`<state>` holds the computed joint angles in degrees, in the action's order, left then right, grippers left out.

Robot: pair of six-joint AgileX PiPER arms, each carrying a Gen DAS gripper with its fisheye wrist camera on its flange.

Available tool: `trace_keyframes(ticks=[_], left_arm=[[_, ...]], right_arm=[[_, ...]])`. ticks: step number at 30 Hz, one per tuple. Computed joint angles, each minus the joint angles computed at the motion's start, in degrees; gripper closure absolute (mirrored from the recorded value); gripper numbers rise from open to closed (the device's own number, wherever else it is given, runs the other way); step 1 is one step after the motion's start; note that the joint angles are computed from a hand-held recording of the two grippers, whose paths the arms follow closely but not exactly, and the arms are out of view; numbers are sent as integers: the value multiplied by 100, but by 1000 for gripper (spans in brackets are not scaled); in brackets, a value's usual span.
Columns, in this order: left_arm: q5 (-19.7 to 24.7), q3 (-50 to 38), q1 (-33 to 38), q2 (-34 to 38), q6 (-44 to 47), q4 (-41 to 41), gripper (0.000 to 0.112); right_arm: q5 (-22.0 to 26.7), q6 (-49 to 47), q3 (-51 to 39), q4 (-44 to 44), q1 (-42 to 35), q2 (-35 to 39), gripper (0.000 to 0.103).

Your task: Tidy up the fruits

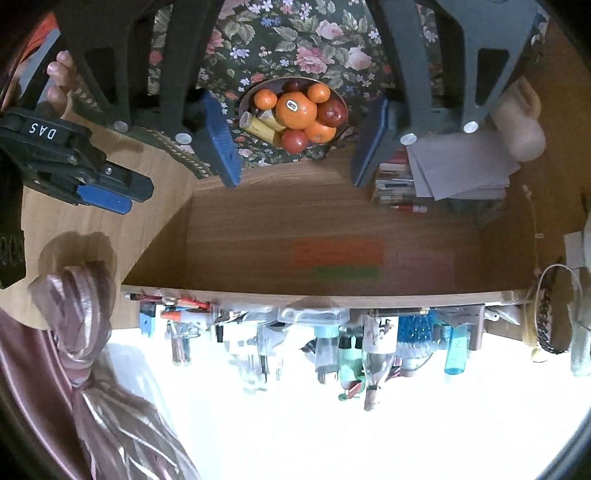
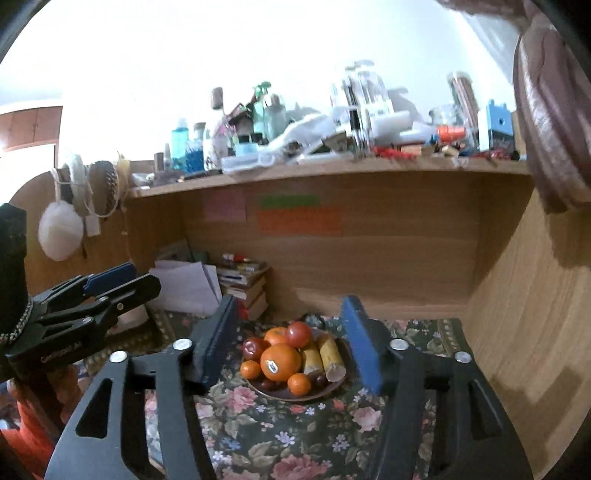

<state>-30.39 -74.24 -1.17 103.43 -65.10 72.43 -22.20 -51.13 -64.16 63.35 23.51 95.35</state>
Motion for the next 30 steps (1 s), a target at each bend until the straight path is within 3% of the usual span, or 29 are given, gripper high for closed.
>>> trace_keyframes(ticks=[7,12,14,17,30], left_arm=[[-189,641,101,-404,986,-923,22],[-307,850,153,-544,1187,-1131,13],[-336,887,168,-562,1242,-1196,11],[-356,884,177,-561,1202,-1191,10],[-335,714,161,-441,916,-948,9]], right_arm=[[-789,6,300,84,492,-184,20],[-1090,-27,431,166,695,-258,11],[-1218,-41,454,204,760,-260,3],[-1455,-85,493,269,851,-268,0],[-1466,-176,513,370,817,-295,0]])
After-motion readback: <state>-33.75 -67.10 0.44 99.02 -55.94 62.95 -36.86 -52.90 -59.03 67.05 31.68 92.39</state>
